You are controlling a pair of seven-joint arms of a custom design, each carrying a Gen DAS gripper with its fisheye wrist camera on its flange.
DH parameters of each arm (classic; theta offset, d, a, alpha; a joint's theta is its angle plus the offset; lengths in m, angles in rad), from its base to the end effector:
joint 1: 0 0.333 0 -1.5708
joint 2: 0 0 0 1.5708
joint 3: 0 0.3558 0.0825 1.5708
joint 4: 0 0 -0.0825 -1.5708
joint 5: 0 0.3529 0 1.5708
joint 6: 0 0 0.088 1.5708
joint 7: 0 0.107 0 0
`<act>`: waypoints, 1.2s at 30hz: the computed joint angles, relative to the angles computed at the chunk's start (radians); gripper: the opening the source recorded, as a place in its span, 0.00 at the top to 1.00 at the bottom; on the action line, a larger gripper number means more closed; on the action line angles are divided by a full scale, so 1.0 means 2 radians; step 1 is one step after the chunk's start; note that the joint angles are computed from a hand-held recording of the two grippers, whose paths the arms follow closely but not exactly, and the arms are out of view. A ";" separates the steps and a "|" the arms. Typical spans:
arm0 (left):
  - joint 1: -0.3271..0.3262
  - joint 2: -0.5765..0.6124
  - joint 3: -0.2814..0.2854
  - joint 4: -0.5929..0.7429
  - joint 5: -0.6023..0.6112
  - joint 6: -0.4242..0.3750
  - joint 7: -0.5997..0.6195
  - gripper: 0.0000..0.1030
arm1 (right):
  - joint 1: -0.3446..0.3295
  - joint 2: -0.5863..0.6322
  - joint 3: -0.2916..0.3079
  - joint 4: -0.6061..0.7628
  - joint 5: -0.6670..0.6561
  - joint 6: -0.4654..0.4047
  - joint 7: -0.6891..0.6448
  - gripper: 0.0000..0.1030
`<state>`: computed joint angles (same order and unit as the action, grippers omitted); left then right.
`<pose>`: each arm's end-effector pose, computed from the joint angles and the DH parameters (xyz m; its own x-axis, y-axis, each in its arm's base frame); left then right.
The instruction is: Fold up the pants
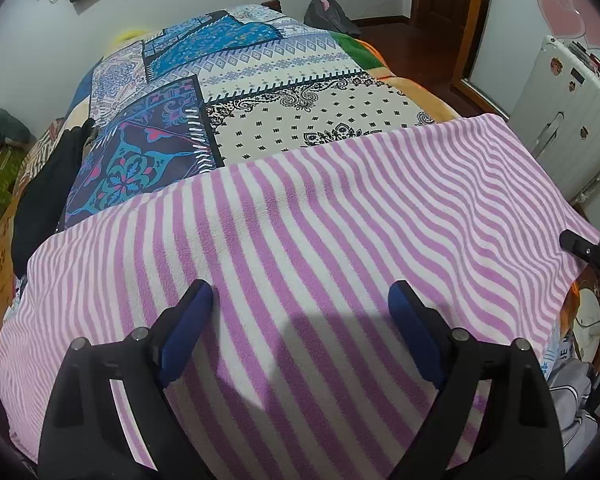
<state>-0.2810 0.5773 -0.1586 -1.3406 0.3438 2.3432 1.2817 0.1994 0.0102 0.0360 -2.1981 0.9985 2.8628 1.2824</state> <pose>0.6912 -0.2838 0.4866 -0.2610 -0.9588 -0.1120 -0.8476 0.2832 -0.4488 0.5347 0.0805 0.4925 -0.1449 -0.8048 -0.5755 -0.7783 0.4519 -0.4360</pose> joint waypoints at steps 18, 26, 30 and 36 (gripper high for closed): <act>0.065 -0.113 -0.005 -0.142 -0.040 0.111 -0.009 0.13 | 0.024 -0.003 0.011 0.089 -0.137 0.030 0.051 0.91; 0.127 -0.207 0.012 -0.265 -0.076 0.201 -0.004 0.13 | 0.056 0.044 0.027 0.208 -0.276 0.013 0.112 0.92; 0.157 -0.261 0.033 -0.334 -0.080 0.237 -0.008 0.13 | 0.076 0.082 0.042 0.282 -0.306 -0.009 0.111 0.92; 0.203 -0.331 0.065 -0.420 0.012 0.260 -0.086 0.13 | 0.110 0.162 0.078 0.415 -0.306 -0.077 0.059 0.92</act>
